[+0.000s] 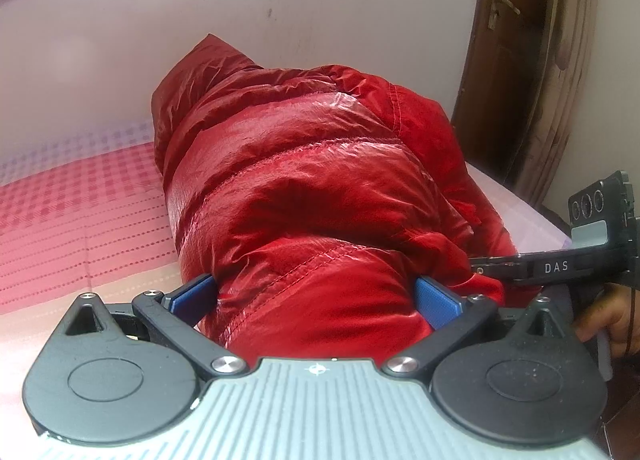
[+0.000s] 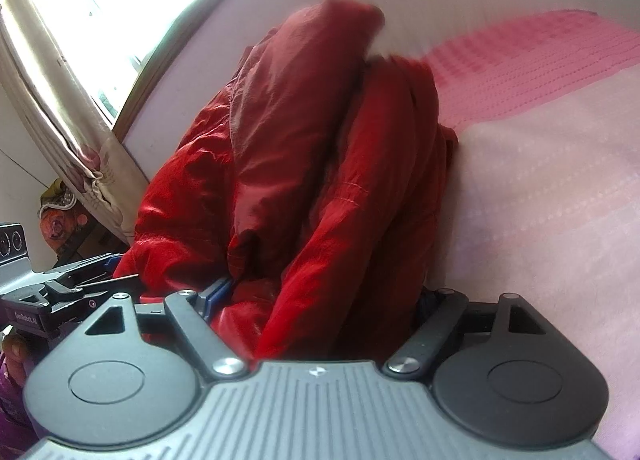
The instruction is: Fold large clothes
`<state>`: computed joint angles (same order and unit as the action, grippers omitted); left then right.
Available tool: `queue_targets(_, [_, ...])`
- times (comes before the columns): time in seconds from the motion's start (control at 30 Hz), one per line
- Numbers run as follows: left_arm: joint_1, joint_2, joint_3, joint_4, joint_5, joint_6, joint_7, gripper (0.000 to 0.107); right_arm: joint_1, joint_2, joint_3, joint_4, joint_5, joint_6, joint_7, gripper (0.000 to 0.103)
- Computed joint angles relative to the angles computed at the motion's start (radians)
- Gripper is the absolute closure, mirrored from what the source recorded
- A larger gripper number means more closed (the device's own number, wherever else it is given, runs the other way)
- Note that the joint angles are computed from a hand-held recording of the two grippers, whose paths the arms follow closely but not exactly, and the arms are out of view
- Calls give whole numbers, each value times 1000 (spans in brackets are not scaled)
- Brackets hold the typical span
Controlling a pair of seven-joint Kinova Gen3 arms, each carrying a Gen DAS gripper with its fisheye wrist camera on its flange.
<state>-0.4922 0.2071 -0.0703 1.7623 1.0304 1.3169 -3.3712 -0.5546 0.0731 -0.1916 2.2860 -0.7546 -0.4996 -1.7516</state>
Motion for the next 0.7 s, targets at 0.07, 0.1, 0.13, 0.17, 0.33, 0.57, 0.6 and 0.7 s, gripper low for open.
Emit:
queue_targets(0.07, [0, 1, 0, -1, -1, 0, -2, 4, 4, 0, 0, 3, 15, -1, -13, 21])
queue_targets(0.1, [0, 1, 0, -2, -1, 1, -3, 4, 4, 0, 1, 4, 16, -1, -13, 21])
queue_targets(0.13, [0, 2, 1, -3, -2, 0, -3, 4, 5, 0, 1, 4, 19, 0, -16, 21])
queue_targets(0.17, [0, 2, 1, -3, -2, 0, -4, 4, 7, -1, 1, 6, 26, 0, -22, 21])
queue_targets(0.33, [1, 4, 2, -6, -4, -1, -5, 4, 7, -1, 1, 8, 29, -2, -27, 21])
queue_targets(0.57, [3, 6, 2, -12, -9, 7, 6, 4, 9, -2, 1, 12, 39, -5, -38, 21])
queue_targets(0.6, [0, 16, 3, -28, -14, 24, 20, 4, 9, -2, 1, 12, 39, -5, -38, 21])
queue_targets(0.7, [-20, 67, 8, -93, -24, 98, 89, 4, 10, -1, 0, 13, 47, -6, -46, 21])
